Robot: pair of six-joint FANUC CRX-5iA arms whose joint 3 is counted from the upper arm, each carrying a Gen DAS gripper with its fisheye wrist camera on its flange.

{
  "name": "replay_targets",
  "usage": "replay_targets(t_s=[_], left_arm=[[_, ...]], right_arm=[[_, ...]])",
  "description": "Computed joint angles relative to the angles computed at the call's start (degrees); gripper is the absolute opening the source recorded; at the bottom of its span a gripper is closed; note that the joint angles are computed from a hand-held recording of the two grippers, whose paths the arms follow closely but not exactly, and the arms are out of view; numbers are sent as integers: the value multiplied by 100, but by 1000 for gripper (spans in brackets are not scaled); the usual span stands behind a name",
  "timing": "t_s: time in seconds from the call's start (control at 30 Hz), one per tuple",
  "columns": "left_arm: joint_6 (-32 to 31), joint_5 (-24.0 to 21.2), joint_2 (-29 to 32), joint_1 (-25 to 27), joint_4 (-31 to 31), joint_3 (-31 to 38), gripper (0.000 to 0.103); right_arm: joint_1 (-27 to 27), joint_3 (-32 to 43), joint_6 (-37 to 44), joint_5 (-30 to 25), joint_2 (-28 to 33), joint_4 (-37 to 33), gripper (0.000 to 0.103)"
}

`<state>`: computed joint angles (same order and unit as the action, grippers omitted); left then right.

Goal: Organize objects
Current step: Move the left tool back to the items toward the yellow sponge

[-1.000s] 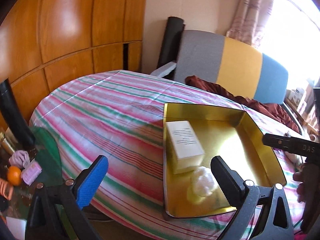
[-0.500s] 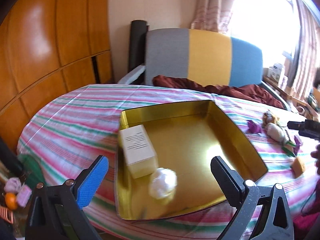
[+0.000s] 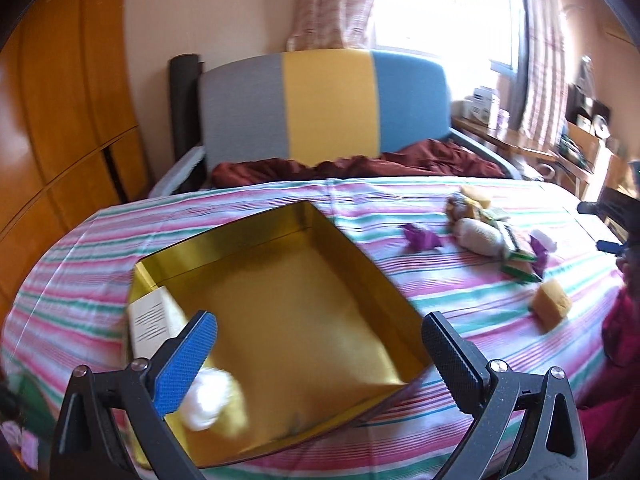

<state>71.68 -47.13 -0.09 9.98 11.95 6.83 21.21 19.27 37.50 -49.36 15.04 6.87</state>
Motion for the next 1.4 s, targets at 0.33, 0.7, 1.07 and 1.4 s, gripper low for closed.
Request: replay_targets(t_s=[0.33,0.7,1.07,1.4], left_arm=[[-911,-237,584,-688,613,373,103],[-2100,-1058,1642,-1511,1049,1286,103],[-3156,-1600,2723,-2188,1225,2284,103],[-2418,-1826,3087,-2069,1551,2411,103]], right_arm=[[-343,-389,-508,626,-292,-639,102],[-460,-223,-38,548,-234,-1275,102],[-511,-412,-397,711,-323,-1139,102],[-519,12,-41,161,-61,-1294,102]])
